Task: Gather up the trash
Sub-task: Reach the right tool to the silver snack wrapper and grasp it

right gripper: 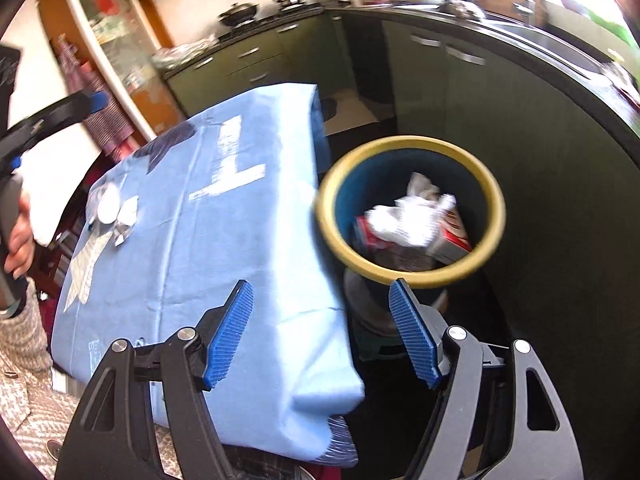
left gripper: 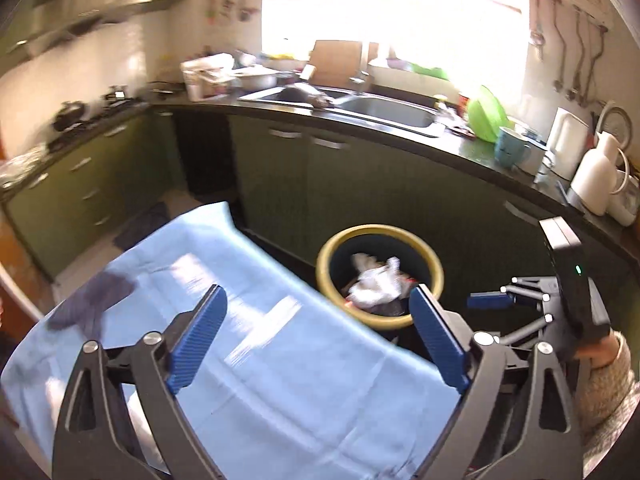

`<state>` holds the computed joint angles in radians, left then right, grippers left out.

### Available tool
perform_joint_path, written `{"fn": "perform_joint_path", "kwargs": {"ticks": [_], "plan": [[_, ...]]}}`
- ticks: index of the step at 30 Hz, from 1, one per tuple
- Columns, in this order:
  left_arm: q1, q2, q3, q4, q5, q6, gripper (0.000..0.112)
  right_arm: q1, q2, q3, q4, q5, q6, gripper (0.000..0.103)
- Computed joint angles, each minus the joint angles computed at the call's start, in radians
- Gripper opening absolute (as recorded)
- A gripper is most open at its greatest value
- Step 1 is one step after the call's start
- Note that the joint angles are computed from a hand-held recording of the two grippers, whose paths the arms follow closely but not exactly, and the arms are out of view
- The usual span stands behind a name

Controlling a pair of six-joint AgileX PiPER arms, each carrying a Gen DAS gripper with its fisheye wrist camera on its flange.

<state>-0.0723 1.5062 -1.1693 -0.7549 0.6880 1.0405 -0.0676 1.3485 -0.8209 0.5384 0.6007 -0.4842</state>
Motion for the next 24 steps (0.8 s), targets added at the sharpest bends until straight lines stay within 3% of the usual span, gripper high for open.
{"fn": "perform_joint_path", "kwargs": {"ticks": [6,11,16,21,24], "plan": [[0.372,-0.177,0.287,-0.12,-0.039,0.26,0.094,0.354,0.193,-0.205,-0.132,-0.034,0.169,0.072],[0.69,-0.139,0.343,-0.197,-0.002,0.373,0.094,0.56,0.446,-0.514,-0.198,0.003,0.245,0.072],[0.898,-0.068,0.318,-0.217,0.051,0.421,0.094,0.675,0.727,-0.917,-0.287,0.152,0.355,0.071],[0.935,-0.036,0.307,-0.196,0.068,0.427,0.095,0.735,0.983,-1.325,-0.408,0.356,0.456,0.069],[0.944,-0.027,0.31,-0.204,0.086,0.46,0.095,0.733,1.083,-1.48,-0.425,0.445,0.481,0.065]]}}
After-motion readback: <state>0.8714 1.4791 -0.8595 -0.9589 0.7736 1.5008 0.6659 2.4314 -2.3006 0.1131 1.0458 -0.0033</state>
